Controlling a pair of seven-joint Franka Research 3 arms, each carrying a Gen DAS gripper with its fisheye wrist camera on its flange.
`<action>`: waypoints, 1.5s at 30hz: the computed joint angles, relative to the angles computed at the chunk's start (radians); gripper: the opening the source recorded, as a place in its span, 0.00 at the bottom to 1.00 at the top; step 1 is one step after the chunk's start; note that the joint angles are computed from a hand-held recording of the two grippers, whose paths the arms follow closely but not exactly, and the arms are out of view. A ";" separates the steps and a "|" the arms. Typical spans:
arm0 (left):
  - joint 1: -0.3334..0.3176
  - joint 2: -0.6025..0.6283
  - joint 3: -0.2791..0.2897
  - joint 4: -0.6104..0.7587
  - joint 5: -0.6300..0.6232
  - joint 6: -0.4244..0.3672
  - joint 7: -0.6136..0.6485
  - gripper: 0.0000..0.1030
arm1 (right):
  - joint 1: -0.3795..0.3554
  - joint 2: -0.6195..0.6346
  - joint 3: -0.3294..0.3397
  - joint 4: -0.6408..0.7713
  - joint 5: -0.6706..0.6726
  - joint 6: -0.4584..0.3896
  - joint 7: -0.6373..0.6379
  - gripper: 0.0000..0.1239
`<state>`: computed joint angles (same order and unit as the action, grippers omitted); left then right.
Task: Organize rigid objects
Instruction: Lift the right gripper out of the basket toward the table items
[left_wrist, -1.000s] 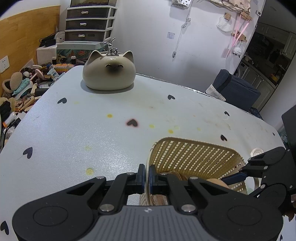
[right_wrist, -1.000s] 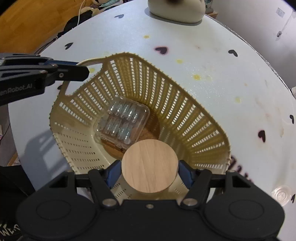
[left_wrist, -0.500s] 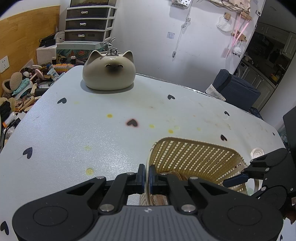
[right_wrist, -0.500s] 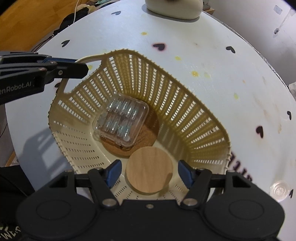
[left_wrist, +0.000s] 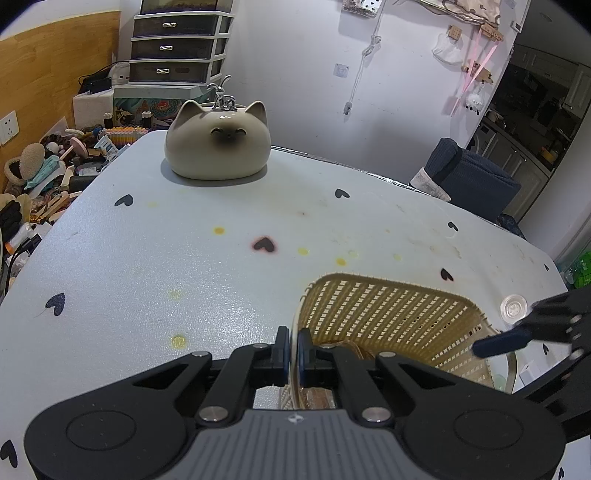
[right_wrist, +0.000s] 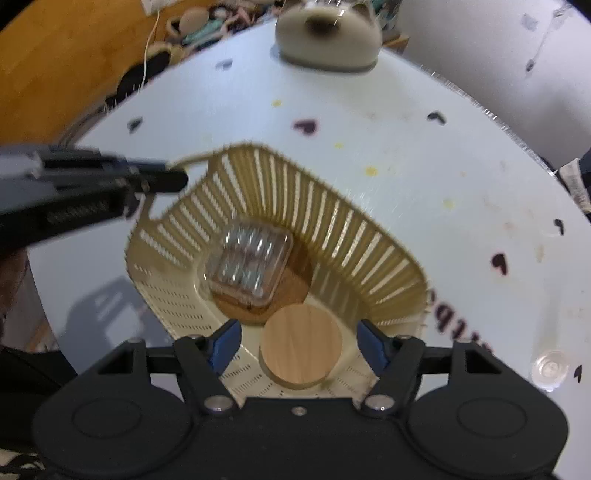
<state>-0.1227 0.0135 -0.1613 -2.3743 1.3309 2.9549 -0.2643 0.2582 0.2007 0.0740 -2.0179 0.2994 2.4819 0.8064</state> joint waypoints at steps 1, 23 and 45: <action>0.000 0.000 0.000 0.000 0.000 0.000 0.000 0.04 | -0.005 -0.012 0.002 -0.007 0.019 0.005 -0.009 0.58; 0.000 0.000 0.000 -0.001 0.000 0.001 0.000 0.04 | -0.066 -0.163 -0.037 -0.191 0.390 0.414 0.036 0.83; 0.000 -0.001 0.000 -0.001 -0.002 0.001 0.002 0.04 | -0.105 -0.108 -0.153 -0.375 -0.105 0.544 0.804 0.83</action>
<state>-0.1225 0.0127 -0.1610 -2.3753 1.3293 2.9554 -0.2627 0.1534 0.0927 -0.0787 -2.3929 0.1939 3.0262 1.6100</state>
